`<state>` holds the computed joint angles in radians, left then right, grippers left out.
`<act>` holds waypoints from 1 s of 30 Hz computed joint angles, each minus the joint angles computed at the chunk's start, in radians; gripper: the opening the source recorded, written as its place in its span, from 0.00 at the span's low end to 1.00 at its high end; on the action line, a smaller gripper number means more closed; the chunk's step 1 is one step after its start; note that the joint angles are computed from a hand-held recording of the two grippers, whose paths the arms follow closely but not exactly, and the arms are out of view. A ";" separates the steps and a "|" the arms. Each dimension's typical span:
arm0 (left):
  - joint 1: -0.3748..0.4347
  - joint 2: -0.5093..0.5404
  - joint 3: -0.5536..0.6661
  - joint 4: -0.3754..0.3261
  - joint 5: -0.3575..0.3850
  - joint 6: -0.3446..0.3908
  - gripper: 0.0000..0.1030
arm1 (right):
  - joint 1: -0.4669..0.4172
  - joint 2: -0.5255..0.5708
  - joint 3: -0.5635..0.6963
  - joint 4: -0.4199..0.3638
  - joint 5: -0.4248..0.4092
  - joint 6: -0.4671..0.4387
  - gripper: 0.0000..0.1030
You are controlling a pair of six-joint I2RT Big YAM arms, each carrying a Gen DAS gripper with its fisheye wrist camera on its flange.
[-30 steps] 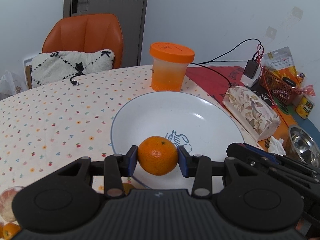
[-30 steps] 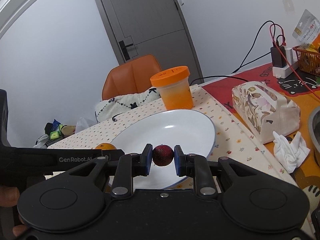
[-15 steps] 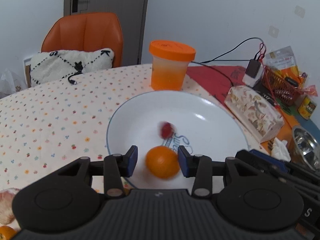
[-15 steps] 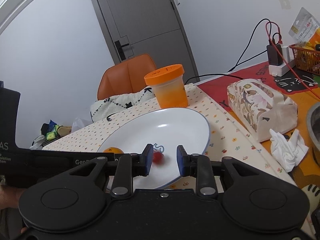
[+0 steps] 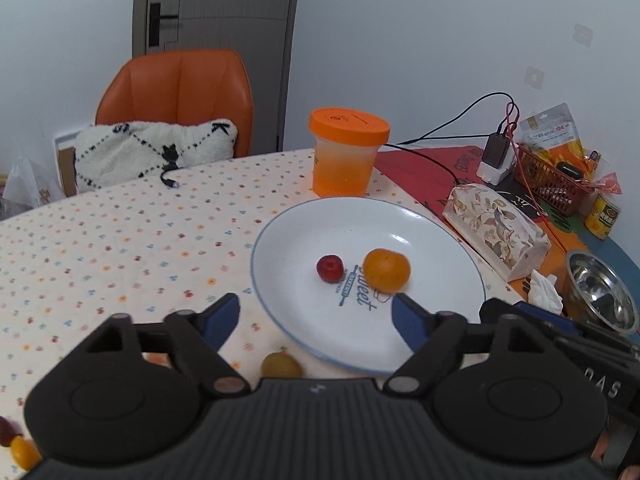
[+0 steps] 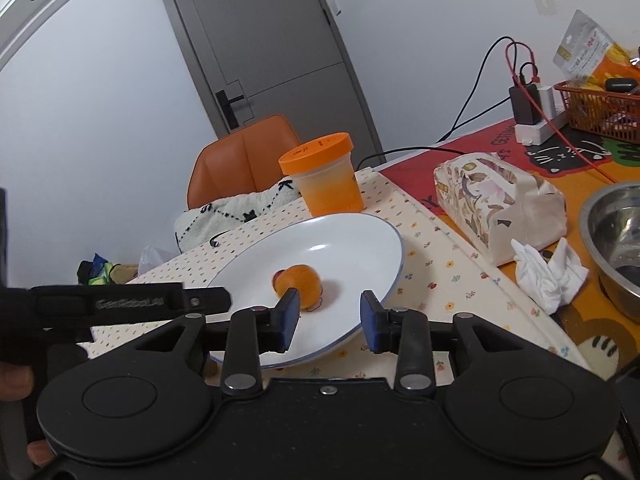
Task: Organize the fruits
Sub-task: 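Open the right tool over the plate while the left tool releases the orange there, then move both open tools back toward the remaining fruits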
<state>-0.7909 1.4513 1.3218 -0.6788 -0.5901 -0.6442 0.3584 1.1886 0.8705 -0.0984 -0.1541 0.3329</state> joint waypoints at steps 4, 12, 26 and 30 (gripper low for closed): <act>-0.020 -0.030 -0.025 -0.014 -0.055 -0.001 0.90 | 0.011 -0.021 -0.014 0.008 0.019 0.011 0.54; -0.038 -0.087 -0.062 -0.078 -0.093 -0.067 0.92 | 0.038 -0.071 -0.044 0.011 0.091 0.017 0.87; -0.084 -0.201 -0.133 -0.156 -0.158 -0.136 0.96 | 0.105 -0.143 -0.044 -0.074 0.109 -0.015 1.00; -0.094 -0.247 -0.163 -0.151 -0.168 -0.151 1.00 | 0.124 -0.156 -0.043 -0.084 0.109 -0.009 1.00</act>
